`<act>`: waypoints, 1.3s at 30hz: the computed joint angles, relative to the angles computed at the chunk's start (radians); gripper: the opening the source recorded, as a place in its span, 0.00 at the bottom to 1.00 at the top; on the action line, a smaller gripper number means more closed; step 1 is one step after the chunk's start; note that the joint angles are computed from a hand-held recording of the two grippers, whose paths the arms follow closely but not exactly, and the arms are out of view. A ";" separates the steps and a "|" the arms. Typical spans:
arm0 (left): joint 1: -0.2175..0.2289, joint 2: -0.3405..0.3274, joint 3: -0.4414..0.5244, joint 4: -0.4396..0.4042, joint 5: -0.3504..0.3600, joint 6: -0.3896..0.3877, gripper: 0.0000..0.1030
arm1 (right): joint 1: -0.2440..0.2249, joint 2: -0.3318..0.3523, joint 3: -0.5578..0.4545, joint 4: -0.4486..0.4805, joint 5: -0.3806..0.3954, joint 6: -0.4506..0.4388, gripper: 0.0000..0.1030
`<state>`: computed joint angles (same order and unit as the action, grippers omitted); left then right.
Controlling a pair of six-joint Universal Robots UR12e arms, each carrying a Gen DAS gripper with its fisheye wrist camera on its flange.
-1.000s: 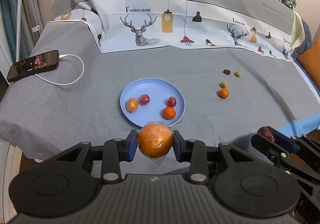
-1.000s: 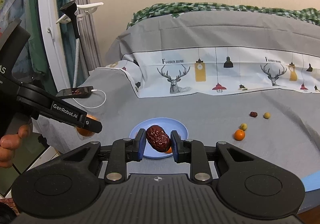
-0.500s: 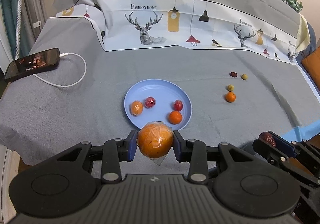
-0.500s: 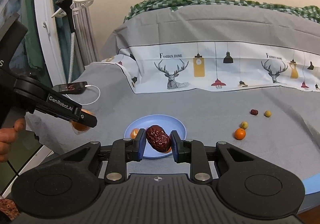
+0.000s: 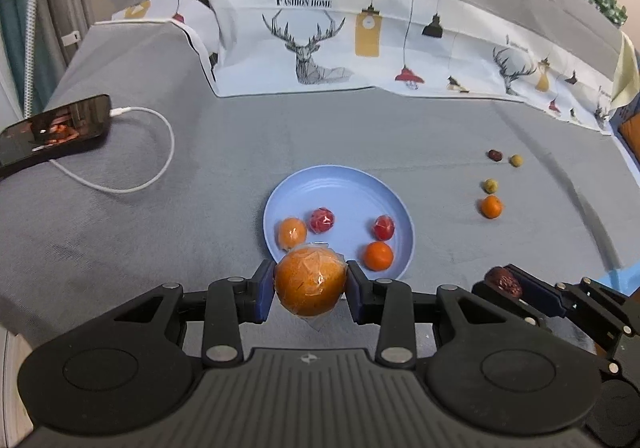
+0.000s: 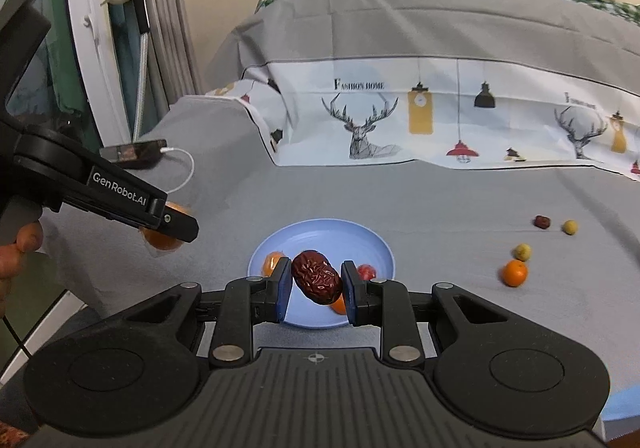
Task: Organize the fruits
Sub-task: 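Carry the small orange and red date over the blue plate and open both tools, then withdraw both tools from the plate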
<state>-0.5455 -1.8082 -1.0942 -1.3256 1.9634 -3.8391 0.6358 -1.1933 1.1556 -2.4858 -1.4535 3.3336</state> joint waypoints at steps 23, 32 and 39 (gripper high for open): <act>0.109 -0.142 0.050 -0.010 -0.120 0.100 0.40 | -0.009 0.220 -0.205 0.149 -0.003 -0.063 0.27; 0.108 -0.156 0.048 0.061 -0.059 0.155 0.96 | -0.013 0.261 -0.270 0.199 0.004 -0.051 0.72; 0.070 -0.080 0.027 -0.019 -0.030 0.035 0.99 | -0.027 0.140 -0.167 0.257 0.073 0.007 0.90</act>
